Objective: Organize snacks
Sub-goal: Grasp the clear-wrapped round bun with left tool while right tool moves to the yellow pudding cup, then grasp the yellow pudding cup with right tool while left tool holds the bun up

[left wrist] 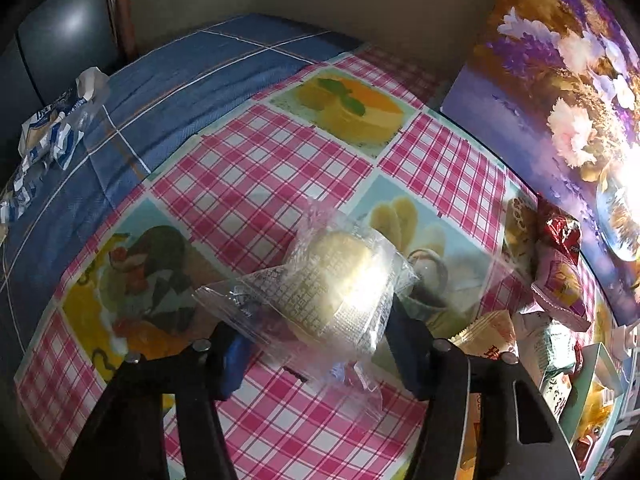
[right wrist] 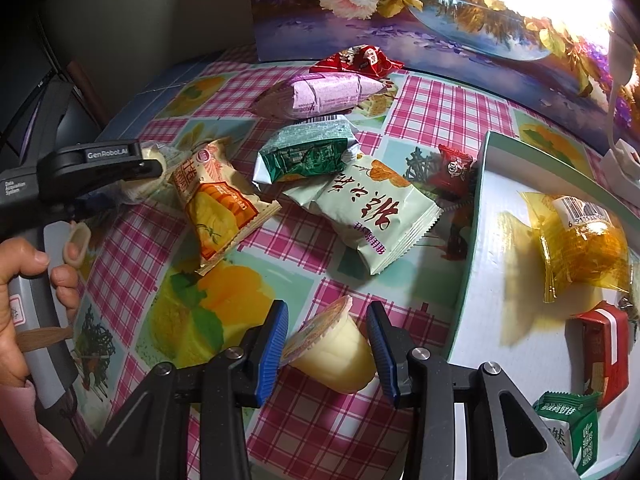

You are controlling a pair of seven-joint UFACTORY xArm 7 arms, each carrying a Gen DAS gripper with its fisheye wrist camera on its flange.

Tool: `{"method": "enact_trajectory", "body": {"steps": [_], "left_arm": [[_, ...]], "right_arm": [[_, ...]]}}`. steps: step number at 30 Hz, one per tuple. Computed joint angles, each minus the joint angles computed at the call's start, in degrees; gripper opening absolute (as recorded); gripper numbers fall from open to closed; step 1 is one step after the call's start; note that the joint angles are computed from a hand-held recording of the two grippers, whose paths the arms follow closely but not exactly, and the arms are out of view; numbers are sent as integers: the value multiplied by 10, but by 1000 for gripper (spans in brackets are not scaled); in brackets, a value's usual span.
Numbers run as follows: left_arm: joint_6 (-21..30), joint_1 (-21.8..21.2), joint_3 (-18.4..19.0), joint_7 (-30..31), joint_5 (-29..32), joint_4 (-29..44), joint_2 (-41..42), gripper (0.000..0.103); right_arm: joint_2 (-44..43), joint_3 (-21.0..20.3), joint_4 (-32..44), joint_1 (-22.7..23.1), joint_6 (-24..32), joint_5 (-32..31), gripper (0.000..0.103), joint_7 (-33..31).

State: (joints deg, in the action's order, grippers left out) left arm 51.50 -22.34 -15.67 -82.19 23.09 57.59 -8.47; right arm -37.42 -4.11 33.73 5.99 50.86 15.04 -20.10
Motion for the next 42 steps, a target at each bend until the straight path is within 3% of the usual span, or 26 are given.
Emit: {"method": "enact_trajectory", "body": {"steps": [4, 9, 11, 13, 17, 23, 33, 42], "left_arm": [[0, -3, 0, 0, -21, -6, -15, 53], [43, -6, -9, 5, -43, 3, -33, 52], [57, -10, -14, 7, -50, 12, -36, 51], [76, -14, -22, 6, -51, 24, -40, 51], [102, -24, -36, -3, -49, 53, -39, 51], [147, -53, -60, -23, -31, 112, -12, 52], [173, -111, -69, -56, -21, 162, 21, 52], [167, -125, -59, -50, -12, 159, 16, 52]], "right_arm": [[-1, 0, 0, -1, 0, 1, 42, 2], [-13, -4, -2, -2, 7, 2, 37, 0], [-21, -9, -2, -4, 16, 5, 23, 0], [-31, -15, -1, -5, 27, 11, 15, 0], [-53, -18, -5, -10, 44, 14, 11, -1], [-73, -36, -6, -18, 75, 34, 11, 7], [-93, -47, -12, -36, 109, 49, 15, 14], [-84, -45, -12, -45, 123, 45, 29, 25]]}}
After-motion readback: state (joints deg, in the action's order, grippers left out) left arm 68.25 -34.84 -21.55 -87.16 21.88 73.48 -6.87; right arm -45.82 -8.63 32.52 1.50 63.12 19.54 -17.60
